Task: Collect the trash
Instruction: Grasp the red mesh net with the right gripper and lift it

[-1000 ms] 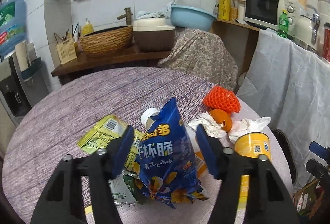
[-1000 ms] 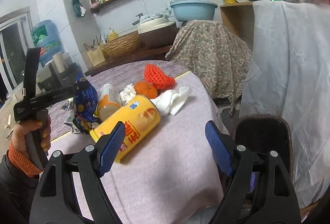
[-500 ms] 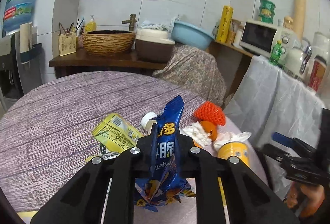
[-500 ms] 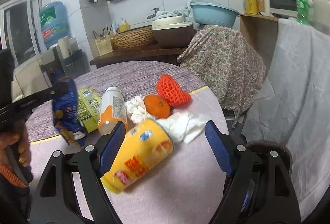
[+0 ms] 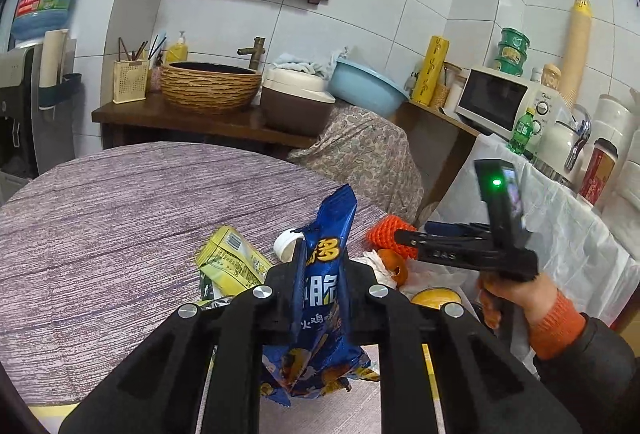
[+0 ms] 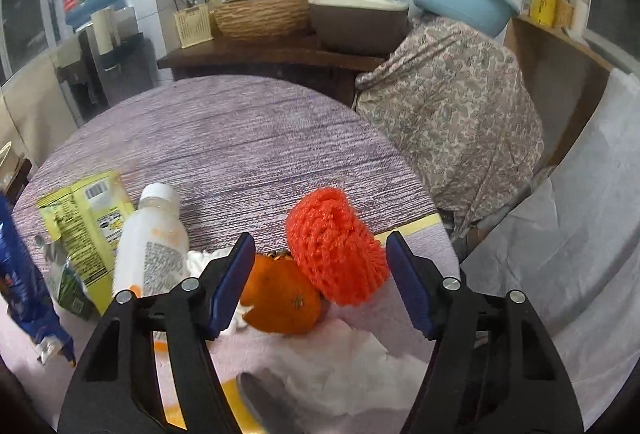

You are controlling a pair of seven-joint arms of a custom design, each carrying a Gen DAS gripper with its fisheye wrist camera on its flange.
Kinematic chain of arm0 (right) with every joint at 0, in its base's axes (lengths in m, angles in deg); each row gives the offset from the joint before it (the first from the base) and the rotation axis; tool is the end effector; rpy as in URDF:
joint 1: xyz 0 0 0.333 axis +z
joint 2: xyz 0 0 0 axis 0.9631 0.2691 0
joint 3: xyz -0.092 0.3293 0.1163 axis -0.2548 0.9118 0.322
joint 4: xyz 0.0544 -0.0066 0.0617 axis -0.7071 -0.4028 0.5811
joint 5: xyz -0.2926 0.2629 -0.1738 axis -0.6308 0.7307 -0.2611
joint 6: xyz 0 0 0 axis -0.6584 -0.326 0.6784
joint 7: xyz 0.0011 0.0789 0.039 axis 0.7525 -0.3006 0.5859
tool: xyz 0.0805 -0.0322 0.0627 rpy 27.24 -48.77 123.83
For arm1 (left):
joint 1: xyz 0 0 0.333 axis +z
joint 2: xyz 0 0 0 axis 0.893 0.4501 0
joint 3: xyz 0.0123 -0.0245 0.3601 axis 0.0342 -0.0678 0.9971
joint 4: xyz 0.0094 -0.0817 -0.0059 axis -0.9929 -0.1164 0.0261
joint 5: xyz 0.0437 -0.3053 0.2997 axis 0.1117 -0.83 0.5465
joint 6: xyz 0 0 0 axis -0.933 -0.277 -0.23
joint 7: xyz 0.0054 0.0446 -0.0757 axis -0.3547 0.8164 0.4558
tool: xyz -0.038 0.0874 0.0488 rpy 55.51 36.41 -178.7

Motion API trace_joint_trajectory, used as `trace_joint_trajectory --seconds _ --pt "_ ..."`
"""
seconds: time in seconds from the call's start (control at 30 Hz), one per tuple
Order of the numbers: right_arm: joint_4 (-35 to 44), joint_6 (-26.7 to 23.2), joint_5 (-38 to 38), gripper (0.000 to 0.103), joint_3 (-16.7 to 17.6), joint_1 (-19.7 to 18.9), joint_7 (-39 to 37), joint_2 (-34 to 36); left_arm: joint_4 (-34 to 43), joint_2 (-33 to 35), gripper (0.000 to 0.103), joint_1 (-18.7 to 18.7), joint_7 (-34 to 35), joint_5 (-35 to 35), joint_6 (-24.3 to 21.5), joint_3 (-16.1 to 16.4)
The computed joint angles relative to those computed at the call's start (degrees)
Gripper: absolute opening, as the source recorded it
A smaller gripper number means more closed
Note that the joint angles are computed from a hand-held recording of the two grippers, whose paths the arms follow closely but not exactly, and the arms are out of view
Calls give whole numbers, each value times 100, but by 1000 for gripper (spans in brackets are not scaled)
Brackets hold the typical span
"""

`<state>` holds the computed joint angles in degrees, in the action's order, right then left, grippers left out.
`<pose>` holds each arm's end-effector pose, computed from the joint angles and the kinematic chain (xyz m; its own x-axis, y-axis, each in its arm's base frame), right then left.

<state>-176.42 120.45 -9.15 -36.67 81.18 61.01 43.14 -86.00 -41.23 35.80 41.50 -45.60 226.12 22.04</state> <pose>0.4643 0.0678 0.6405 0.0718 -0.9966 -0.0403 -0.6928 -0.0208 -0.7209 0.3866 -0.1513 0.6859 -0.4383 -0.8585 0.2661 -0.5087 -0.0071 -0.8609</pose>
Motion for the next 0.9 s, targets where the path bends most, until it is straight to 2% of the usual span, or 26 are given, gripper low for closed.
trace_joint_trajectory --seconds 0.07,0.13,0.17,0.27,0.43,0.53,0.63,0.73,0.9 --pt "153 -151 -27 40 16 -36 34 201 -6 -3 15 -19 -3 -15 -11 12" --pt "168 -190 62 22 -56 29 -35 261 -23 -20 15 -38 14 -28 0 26" --pt "115 -81 117 20 -88 51 -57 228 -40 -36 15 -29 18 -20 29 13" --pt "-197 398 215 17 -90 56 -2 -55 -76 -56 15 -10 -20 4 129 -3" --pt "-596 717 350 17 -166 24 77 -616 -98 -118 15 -249 78 -122 279 185" --pt "-1025 876 347 17 -165 -87 82 -1255 -91 -185 15 -432 140 -213 351 294" --pt "-1431 867 235 17 -114 -256 95 -1922 -55 -264 15 -603 180 -292 296 356" --pt "-1799 705 243 17 -142 -339 145 -2602 -30 -424 15 -733 256 -281 292 279" --pt "-2286 349 157 17 -113 -609 247 -3645 88 -584 15 -1259 462 -396 291 296"
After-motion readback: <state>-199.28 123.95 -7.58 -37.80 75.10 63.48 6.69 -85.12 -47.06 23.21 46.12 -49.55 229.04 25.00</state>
